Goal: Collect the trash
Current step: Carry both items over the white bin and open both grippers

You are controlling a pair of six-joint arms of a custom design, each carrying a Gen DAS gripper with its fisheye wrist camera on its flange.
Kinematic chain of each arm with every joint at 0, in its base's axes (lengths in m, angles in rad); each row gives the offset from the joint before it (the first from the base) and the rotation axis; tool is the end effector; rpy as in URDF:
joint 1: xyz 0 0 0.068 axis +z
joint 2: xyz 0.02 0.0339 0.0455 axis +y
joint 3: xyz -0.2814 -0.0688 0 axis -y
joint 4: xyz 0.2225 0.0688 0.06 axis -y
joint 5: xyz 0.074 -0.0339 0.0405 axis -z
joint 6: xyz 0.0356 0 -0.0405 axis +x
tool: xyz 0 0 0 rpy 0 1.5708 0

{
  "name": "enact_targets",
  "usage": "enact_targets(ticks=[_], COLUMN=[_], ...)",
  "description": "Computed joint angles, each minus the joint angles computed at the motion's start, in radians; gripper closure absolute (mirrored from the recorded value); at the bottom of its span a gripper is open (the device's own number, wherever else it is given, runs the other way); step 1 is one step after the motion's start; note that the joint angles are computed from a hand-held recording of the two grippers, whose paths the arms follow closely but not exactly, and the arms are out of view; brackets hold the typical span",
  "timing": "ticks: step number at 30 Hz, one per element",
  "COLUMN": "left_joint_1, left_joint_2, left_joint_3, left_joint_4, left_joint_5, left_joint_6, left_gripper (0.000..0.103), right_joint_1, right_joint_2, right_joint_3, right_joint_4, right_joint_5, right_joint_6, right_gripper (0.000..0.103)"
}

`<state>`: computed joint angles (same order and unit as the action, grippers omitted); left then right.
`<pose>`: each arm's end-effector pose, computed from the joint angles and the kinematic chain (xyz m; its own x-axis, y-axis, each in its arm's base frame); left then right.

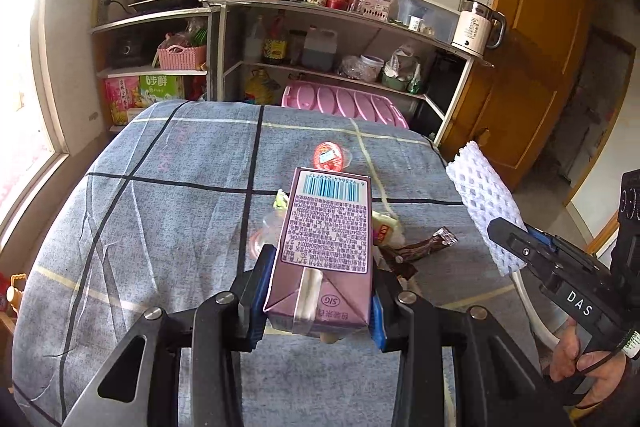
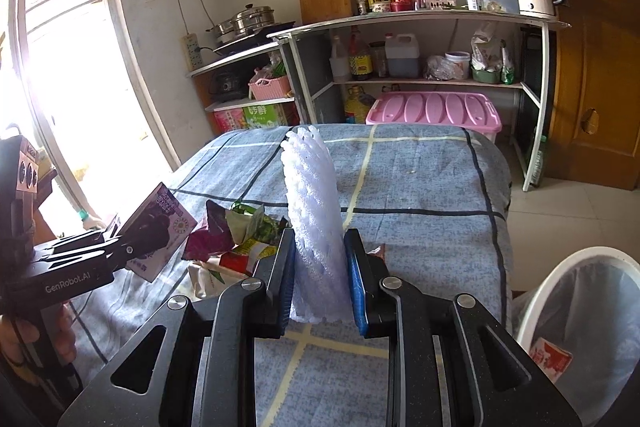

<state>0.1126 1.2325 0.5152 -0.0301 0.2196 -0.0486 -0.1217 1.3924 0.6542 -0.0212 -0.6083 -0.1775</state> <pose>0.2130 0.0163 0.2040 -0.6770 -0.1243 -0.7254 0.0162 0.9829 -0.1835 0.2505 -0.0101 0.2140 -0.6176 -0.0704 -0.7833 -0.4275 0.8660 0.2592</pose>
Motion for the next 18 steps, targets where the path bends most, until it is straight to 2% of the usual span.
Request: enact_targets(ticks=[9,18], left_joint_1=[-0.221,-0.505], left_joint_2=[-0.101,-0.032], left_joint_3=[0.008,0.046], left_joint_4=[-0.039,-0.009], left_joint_5=[-0.12,-0.249], left_joint_6=[-0.077,-0.176], left_gripper=[0.063,0.063], right_joint_1=[-0.185,-0.406], right_joint_2=[-0.097,-0.085], right_joint_3=[-0.003,0.031], right_joint_4=[-0.099,-0.211], right_joint_5=[-0.106,-0.195], right_joint_6=[-0.068,-0.19], right_gripper=[0.078,0.078])
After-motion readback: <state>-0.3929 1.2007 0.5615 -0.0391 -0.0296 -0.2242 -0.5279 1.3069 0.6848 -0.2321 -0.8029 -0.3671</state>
